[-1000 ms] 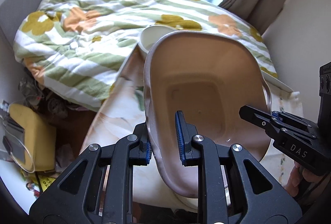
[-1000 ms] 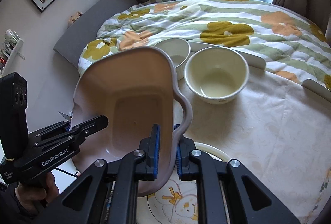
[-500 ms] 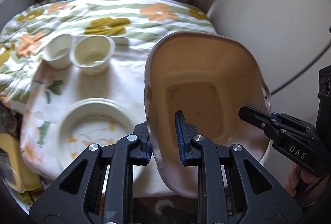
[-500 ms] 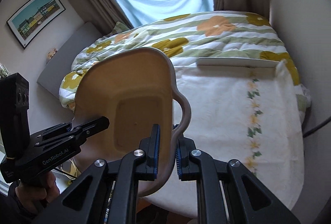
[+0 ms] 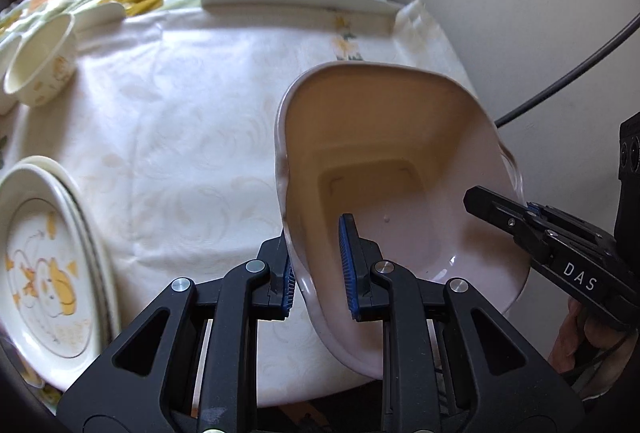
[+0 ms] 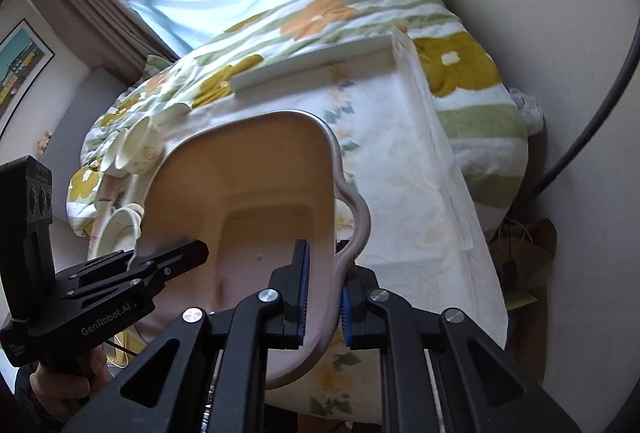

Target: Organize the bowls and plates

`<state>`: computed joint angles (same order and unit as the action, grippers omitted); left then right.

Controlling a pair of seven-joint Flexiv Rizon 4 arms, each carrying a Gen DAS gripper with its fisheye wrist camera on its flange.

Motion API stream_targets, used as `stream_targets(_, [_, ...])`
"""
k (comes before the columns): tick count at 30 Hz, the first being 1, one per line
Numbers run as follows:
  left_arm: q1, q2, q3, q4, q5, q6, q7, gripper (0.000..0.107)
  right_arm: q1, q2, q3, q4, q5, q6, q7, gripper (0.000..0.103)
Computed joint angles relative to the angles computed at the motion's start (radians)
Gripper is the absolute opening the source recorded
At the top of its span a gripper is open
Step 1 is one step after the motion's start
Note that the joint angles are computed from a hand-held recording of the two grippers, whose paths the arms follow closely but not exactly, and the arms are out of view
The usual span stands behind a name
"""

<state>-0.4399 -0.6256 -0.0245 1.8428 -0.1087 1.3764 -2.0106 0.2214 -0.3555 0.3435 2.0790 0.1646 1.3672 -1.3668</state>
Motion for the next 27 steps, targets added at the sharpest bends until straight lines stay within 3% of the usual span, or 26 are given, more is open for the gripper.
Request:
stream_targets(12, [-0.021, -0.064, 0.042, -0.055, 0.027, -0.009, 0.004, 0.017, -0.073, -0.07, 0.057, -0.004, 0.067, 0.038, -0.069, 0.012])
stream_targets(20, [-0.068, -0.078, 0.099, -0.107, 0.099, -0.087, -0.038, 0.022, -0.12, -0.097, 0.104, -0.029, 0.115, 0.039, -0.091, 0.013])
stream_targets(21, [-0.061, -0.08, 0.091, -0.108, 0.101, -0.088, -0.037, 0.03, -0.125, -0.1, 0.11, -0.034, 0.121, 0.036, -0.096, 0.014])
stream_targets(22, [-0.059, -0.082, 0.088, -0.109, 0.103, -0.087, -0.04, 0.051, -0.139, -0.106, 0.126, -0.041, 0.135, 0.033, -0.106, 0.019])
stream_targets(24, [-0.084, -0.078, 0.12, -0.105, 0.127, -0.069, -0.075, 0.08, -0.15, -0.11, 0.14, -0.045, 0.157, 0.037, -0.118, 0.03])
stream_targets(26, [-0.09, -0.07, 0.128, -0.092, 0.145, -0.036, -0.091, 0.081, -0.152, -0.111, 0.145, -0.042, 0.174, 0.053, -0.122, 0.041])
stream_targets(27, [-0.089, -0.069, 0.127, -0.093, 0.147, -0.04, -0.09, 0.081, -0.152, -0.11, 0.147, -0.041, 0.18, 0.06, -0.122, 0.041])
